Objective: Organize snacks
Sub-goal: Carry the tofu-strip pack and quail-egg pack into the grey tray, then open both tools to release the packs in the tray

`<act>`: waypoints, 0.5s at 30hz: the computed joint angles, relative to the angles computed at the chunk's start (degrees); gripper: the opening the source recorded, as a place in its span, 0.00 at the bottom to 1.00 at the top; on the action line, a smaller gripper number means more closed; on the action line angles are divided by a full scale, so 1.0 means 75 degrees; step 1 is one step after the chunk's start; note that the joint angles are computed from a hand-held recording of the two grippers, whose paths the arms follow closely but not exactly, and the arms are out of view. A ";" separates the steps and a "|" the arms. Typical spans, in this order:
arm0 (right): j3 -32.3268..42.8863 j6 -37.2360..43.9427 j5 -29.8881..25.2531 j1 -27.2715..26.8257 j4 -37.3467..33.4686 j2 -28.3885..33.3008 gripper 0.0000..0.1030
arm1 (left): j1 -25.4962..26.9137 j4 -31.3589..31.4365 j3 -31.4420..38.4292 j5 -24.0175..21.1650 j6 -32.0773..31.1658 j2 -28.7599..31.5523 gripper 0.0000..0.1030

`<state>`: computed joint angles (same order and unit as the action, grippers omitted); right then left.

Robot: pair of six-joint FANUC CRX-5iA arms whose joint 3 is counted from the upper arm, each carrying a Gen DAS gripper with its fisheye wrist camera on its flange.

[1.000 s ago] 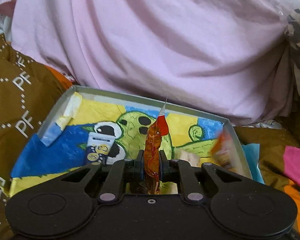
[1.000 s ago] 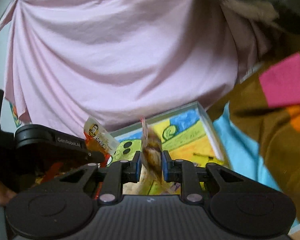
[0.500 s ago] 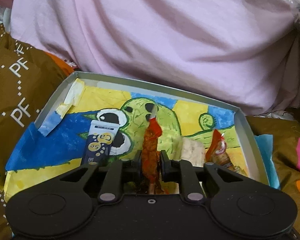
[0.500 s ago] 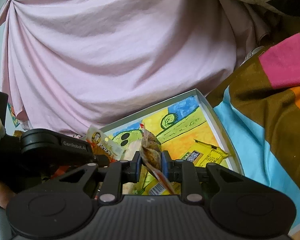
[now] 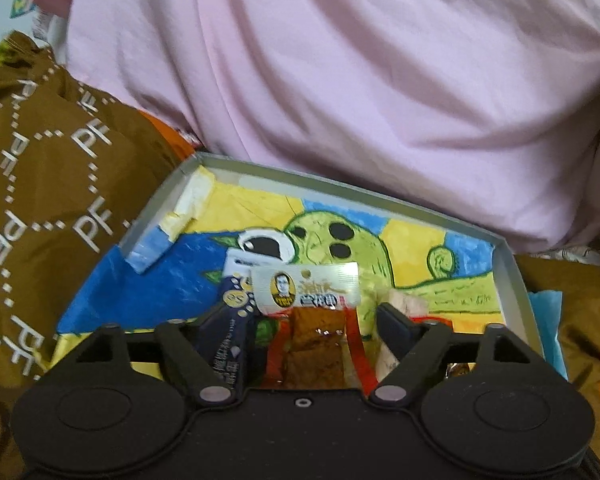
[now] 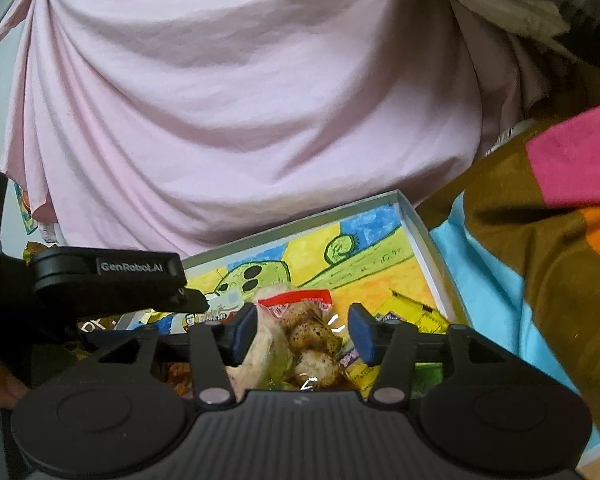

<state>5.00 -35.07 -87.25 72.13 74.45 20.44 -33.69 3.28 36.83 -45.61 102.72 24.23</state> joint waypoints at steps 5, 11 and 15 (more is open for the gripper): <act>0.0477 0.0749 -0.0557 0.0149 0.0105 0.0268 0.74 | 0.0040 -0.0074 -0.0551 0.0389 -0.0001 -0.0493 0.98; 0.1173 0.1575 -0.1230 0.0414 0.0208 0.0679 0.90 | 0.0236 0.0182 -0.1539 0.0877 -0.0299 -0.1288 0.99; 0.1536 0.1851 -0.1474 0.0628 0.0334 0.0883 0.97 | 0.0407 0.0588 -0.2145 0.1045 -0.0605 -0.1788 0.99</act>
<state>16.51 -21.19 -98.31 76.84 76.96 27.06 -30.63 7.68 20.74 -37.77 98.19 10.82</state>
